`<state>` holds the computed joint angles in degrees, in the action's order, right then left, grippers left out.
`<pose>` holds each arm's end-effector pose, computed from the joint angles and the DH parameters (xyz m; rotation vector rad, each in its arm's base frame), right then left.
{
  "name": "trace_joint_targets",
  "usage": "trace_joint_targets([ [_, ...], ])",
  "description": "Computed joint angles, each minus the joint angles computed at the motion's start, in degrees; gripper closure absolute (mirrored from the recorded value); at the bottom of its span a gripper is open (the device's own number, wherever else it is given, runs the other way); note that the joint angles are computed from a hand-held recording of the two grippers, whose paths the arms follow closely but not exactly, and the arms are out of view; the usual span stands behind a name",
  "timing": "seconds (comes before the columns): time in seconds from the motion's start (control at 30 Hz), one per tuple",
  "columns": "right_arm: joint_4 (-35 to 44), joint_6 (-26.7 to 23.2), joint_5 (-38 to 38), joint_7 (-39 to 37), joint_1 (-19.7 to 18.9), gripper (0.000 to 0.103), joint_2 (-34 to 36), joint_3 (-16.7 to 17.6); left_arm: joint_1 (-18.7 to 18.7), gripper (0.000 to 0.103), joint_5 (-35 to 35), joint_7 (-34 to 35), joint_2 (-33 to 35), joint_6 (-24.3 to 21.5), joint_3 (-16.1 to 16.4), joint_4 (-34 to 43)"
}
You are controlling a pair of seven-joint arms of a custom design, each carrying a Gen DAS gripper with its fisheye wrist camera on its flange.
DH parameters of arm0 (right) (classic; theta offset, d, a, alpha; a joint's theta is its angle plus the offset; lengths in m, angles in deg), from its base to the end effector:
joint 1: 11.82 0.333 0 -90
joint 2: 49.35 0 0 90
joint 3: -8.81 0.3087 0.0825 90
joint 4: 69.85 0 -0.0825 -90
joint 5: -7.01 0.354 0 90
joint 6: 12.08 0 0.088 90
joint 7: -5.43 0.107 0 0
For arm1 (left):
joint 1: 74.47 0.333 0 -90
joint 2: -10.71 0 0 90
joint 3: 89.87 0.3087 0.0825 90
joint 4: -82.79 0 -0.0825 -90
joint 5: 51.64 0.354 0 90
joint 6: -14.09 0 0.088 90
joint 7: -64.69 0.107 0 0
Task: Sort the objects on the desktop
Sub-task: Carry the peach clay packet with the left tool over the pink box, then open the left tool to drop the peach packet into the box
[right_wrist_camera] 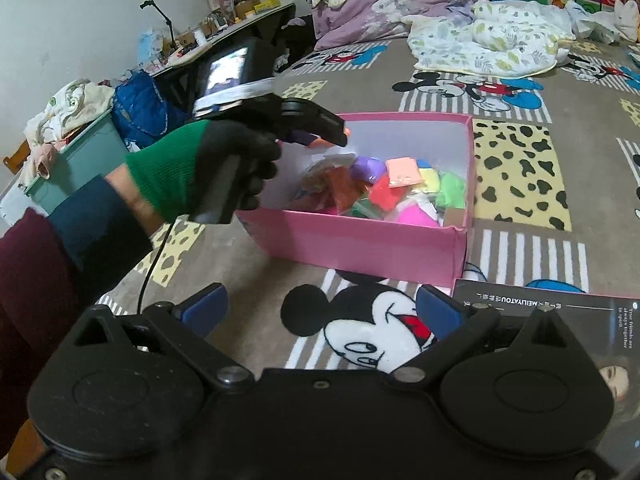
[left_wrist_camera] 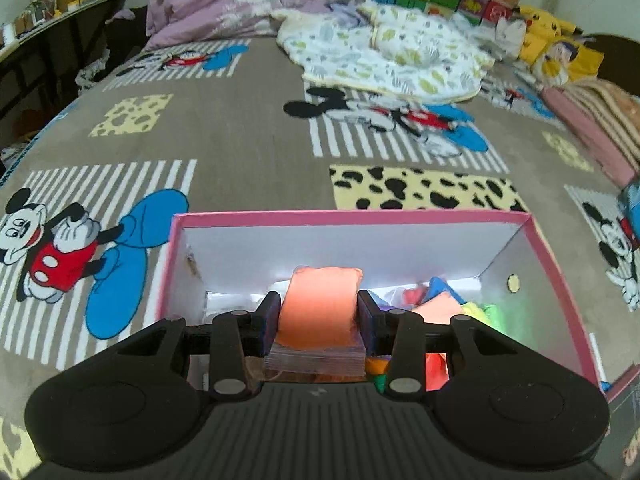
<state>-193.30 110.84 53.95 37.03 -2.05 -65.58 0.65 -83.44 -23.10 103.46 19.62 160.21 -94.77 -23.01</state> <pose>0.4727 0.0377 0.5597 -2.0961 1.0050 -0.0161 0.5967 -0.1509 0.5056 -2.1069 1.5247 -0.5989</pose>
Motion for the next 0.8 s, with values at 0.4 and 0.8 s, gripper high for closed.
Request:
trace_joint_targets([
  [0.4,0.8,-0.9,-0.7,0.9,-1.1,0.001,1.5,0.1,-2.2,0.064,-1.3,3.7,7.0,-7.7,1.2,8.9],
  [0.8,0.8,0.5,-0.8,0.7,-1.7,0.001,2.0,0.3,-2.7,0.040,-5.9,8.5,9.2,-12.2,1.4,13.2],
])
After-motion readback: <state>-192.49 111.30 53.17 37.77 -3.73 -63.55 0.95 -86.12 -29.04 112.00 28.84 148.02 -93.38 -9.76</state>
